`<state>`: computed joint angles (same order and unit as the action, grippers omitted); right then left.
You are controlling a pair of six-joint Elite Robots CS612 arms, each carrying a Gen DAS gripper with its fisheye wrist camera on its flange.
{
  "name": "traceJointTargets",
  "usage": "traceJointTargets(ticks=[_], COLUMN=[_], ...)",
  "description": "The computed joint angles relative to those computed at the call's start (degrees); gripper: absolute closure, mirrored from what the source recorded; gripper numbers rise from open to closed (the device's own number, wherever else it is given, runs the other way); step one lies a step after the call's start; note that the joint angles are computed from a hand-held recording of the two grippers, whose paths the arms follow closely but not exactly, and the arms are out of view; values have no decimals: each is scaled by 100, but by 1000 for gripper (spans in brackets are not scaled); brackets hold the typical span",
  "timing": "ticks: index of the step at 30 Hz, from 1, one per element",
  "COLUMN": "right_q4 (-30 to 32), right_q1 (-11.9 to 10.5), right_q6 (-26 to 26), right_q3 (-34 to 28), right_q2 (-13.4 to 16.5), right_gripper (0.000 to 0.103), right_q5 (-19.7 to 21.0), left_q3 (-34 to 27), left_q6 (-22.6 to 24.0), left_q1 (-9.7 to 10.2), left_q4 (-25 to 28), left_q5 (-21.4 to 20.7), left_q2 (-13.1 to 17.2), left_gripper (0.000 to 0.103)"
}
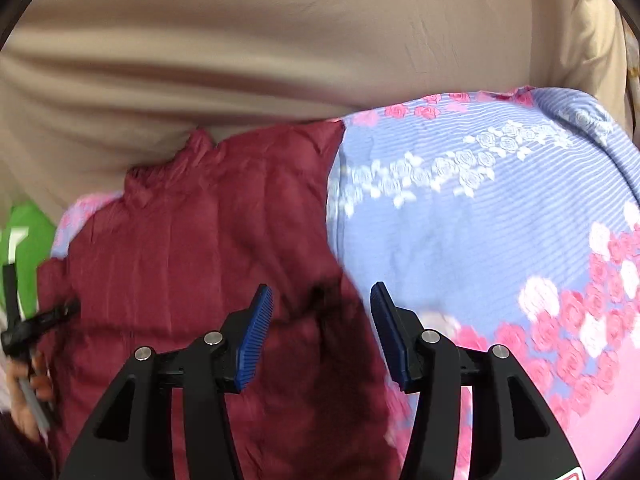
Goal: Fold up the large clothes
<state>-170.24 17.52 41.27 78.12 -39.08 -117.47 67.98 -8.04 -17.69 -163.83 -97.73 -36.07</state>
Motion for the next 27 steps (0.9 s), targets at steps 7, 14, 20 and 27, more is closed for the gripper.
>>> traceJointTargets(ticks=[7, 14, 20, 27], right_q4=[1163, -218, 1026, -175], right_q1=[276, -86, -204, -212], right_q6=[-1541, -265, 184, 477], right_q3=[-772, -120, -66, 107], right_q2=[425, 82, 99, -102], right_gripper=[43, 101, 103, 92], right_q5=[-1534, -416, -41, -102], left_q3=[-55, -59, 156, 226], left_q6=[-56, 221, 497, 487], left_q1=[-18, -42, -139, -142], left_q4=[-41, -314, -496, -562], left_q5=[28, 212, 515, 548], left_q2=[73, 145, 60, 32], left_gripper=[99, 97, 96, 96])
